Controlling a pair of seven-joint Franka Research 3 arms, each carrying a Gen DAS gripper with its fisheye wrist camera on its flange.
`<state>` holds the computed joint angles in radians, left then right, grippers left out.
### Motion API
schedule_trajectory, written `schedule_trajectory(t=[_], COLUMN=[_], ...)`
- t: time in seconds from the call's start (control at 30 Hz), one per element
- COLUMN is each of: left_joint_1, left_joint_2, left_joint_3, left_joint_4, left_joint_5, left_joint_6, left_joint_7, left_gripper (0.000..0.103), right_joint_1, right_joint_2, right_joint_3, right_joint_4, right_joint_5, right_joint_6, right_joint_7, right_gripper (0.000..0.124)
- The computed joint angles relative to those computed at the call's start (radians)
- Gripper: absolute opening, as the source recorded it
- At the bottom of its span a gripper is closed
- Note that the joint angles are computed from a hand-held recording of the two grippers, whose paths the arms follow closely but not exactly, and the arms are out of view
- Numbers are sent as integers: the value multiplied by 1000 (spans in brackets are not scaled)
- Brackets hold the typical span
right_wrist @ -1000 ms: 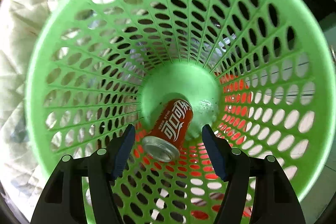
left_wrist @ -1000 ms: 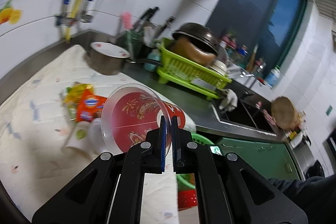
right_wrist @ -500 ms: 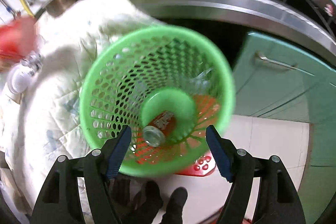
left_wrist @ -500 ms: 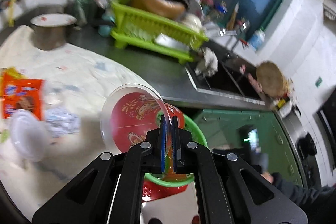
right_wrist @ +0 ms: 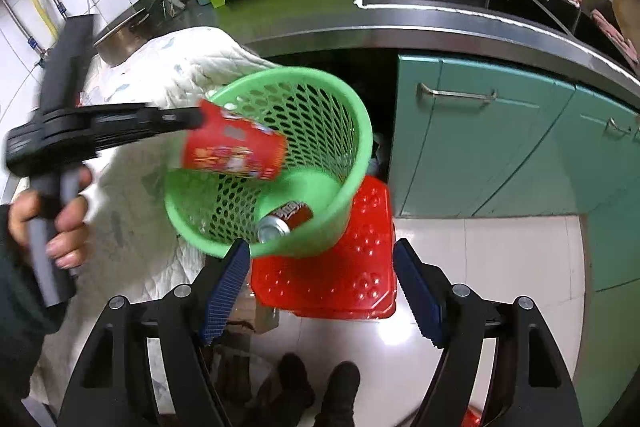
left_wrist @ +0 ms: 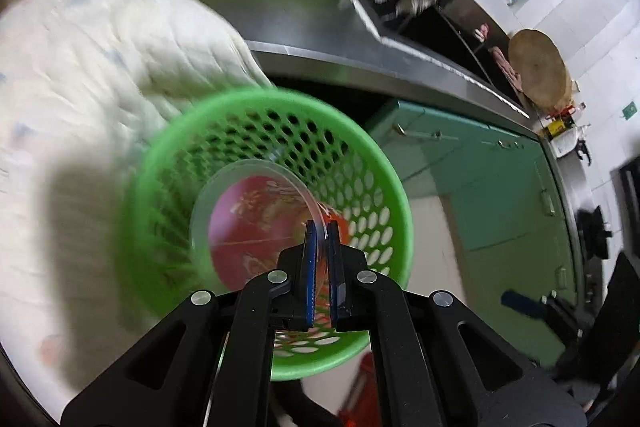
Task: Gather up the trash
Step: 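Lower the red paper cup into the wastebasket and open the left tool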
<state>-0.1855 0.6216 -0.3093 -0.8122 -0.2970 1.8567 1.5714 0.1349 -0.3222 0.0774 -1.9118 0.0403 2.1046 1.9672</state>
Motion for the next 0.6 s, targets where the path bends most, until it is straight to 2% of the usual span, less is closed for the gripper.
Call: schedule_trajectory(t=[0.23,0.33,0.37,0.43,0.6], left_joint_1=[-50,-56,-56,-65,-43], left_joint_2=[112,133,138,160,105], left_joint_3=[-9,-14,-16,-14,-11], left_joint_4=[133,160,165,208,132], left_joint_5=[16,9,4,9,-2], left_joint_6=[-111,-129,-131,-153,-116], left_joint_7=[-40,-46,-47,-61,-57], left_gripper=[5,7,9,21,26], right_joint_1=[-2,-4,-6,-9,-6], right_joint_2=[-59,-75,-73,-76,-78], right_joint_3=[1,1,3,4,9], right_joint_4=[-56,-67,-65,-64,-59], right_joint_5=[7,18,17,17,22], right_joint_6=[-9,-13,-14,-14,-10], right_joint_7=[3,1,1,4,3], right_gripper=[71,71,71,71,71])
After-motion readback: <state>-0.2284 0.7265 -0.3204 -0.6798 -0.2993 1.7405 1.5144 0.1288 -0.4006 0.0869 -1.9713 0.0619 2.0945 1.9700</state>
